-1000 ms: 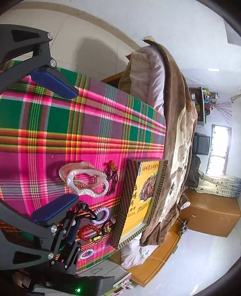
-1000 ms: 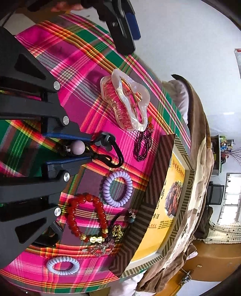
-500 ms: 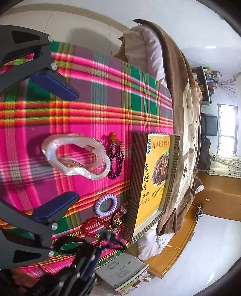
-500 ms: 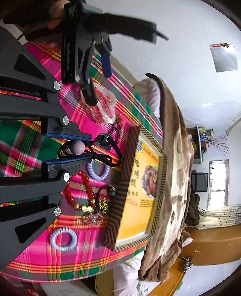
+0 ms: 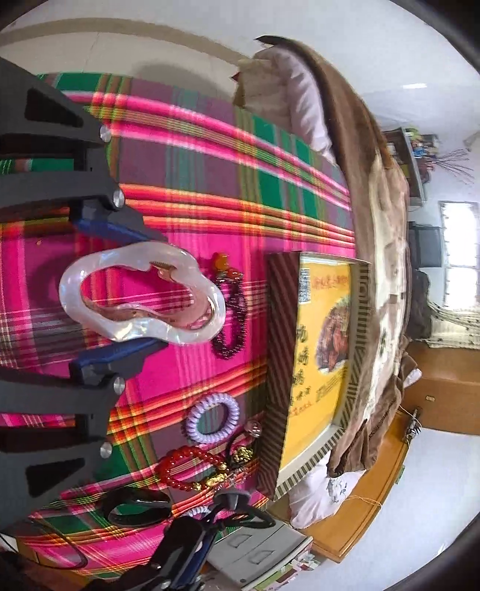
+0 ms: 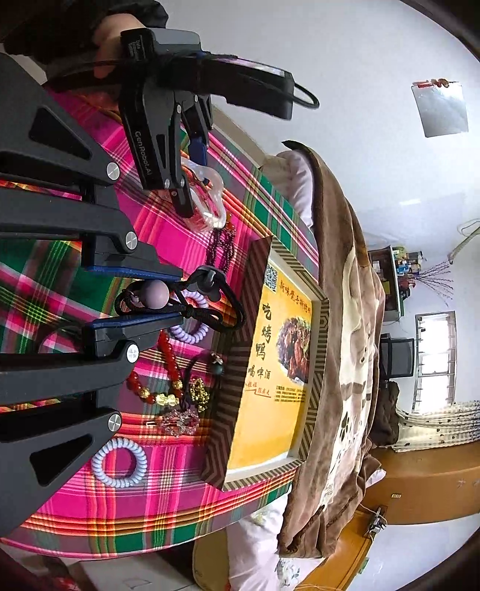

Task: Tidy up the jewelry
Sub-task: 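Grasp the clear hair claw clip with the left tool while the right tool holds the bracelet, then carry both items into the yellow tray and open both tools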

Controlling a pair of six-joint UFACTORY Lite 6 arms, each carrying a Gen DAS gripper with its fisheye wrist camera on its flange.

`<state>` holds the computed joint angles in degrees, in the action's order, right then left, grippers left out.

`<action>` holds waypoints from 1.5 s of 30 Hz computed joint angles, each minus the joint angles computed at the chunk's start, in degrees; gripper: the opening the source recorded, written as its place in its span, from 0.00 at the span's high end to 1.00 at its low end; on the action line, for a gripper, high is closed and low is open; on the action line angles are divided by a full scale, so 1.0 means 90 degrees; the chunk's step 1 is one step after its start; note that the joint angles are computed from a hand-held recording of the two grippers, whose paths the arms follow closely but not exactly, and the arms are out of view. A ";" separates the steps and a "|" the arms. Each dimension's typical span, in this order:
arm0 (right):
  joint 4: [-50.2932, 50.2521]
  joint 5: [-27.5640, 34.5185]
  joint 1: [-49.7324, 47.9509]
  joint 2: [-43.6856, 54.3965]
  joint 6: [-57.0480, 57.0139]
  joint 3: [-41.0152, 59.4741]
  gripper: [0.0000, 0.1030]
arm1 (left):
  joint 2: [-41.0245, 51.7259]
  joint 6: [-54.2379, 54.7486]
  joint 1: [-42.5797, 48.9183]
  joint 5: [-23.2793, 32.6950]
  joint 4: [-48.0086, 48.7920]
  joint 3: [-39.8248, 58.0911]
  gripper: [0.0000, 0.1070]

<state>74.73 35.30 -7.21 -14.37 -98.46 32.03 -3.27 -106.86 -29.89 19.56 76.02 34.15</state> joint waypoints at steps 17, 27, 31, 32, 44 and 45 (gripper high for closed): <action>-0.0827 -0.0232 0.0490 0.1996 0.1559 0.2710 0.83 | 0.0170 0.4138 0.1259 -0.0421 -0.3132 0.1584 0.57; -0.2062 -0.0635 0.1125 0.4301 0.3399 0.5453 0.83 | 0.2546 0.7641 0.2084 -0.0478 -0.5996 0.4458 0.57; -0.3115 -0.0660 0.1346 0.5474 0.4611 0.6801 0.83 | 0.3861 0.8774 0.2274 -0.0145 -0.6994 0.5985 0.57; -0.3353 -0.0628 0.1371 0.5768 0.4896 0.7145 0.83 | 0.4100 0.8814 0.2276 -0.0096 -0.6974 0.6252 0.57; -0.5317 0.0071 0.1637 0.8207 0.7187 1.0467 0.83 | 0.6876 0.9516 0.2357 0.1121 -0.7477 0.9838 0.57; -0.5397 0.0127 0.1644 0.8353 0.7281 1.0691 0.83 | 0.6957 0.9509 0.2344 0.1154 -0.7440 0.9949 0.57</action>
<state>26.16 36.45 7.59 60.81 -32.94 128.25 59.35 -21.28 -8.80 29.95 9.06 123.69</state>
